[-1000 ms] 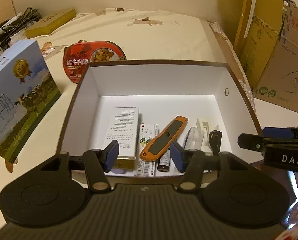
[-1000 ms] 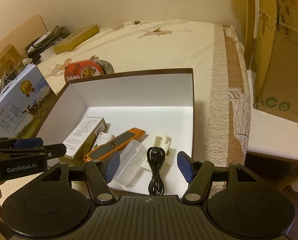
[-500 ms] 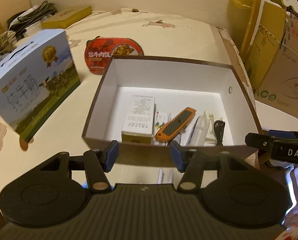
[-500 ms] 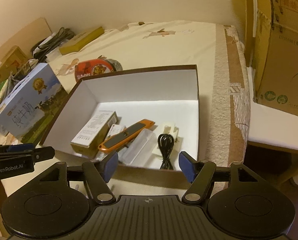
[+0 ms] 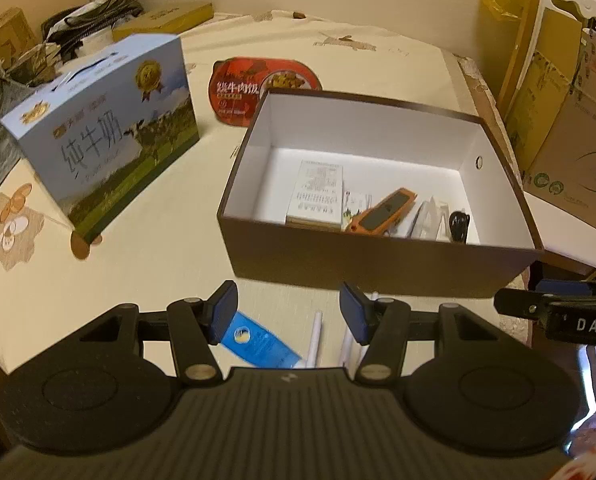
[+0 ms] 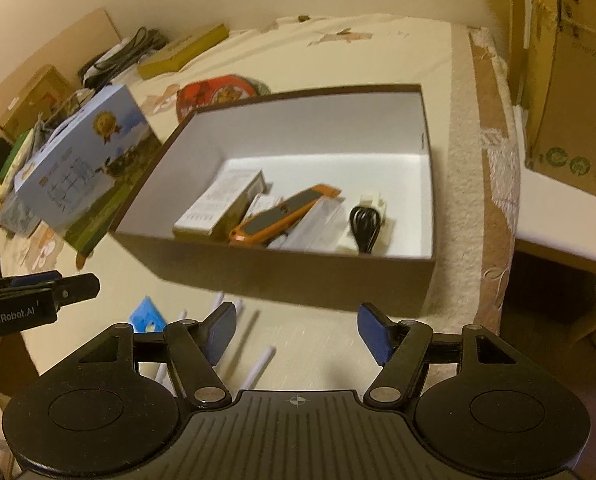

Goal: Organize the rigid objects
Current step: 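Withdraw both tools from the brown box toward the router and blue tube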

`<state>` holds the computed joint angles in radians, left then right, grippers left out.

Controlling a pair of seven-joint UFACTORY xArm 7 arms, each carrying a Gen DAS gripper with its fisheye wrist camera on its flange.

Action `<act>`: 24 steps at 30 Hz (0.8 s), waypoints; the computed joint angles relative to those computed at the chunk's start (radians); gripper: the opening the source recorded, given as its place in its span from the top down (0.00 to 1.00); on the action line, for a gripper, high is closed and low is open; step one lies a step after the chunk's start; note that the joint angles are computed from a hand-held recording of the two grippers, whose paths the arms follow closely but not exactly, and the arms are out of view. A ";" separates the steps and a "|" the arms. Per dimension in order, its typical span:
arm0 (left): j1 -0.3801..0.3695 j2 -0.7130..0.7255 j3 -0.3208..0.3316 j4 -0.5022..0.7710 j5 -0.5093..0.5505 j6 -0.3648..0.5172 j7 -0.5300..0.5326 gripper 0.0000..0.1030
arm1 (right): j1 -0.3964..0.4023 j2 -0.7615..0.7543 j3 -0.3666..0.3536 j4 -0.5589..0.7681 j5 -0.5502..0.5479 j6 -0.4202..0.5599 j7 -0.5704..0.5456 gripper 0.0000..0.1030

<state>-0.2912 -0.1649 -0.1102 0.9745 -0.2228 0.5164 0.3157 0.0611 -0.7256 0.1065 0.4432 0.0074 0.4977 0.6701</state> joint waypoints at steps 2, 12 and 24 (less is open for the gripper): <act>0.003 -0.016 0.003 -0.019 0.002 0.006 -0.002 0.49 | 0.010 0.001 0.004 -0.002 0.005 0.006 0.002 0.38; 0.018 -0.079 0.018 -0.112 0.017 0.036 -0.037 0.49 | 0.060 0.024 0.019 -0.010 0.024 0.012 0.014 0.38; 0.045 -0.107 0.027 -0.172 0.057 0.057 -0.076 0.49 | 0.141 0.097 0.015 0.001 0.073 -0.023 0.006 0.38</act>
<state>-0.2464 -0.2723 -0.0830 0.8026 -0.1659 0.5735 0.2394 0.2019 -0.6282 0.1213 0.4442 0.0808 0.4749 0.6764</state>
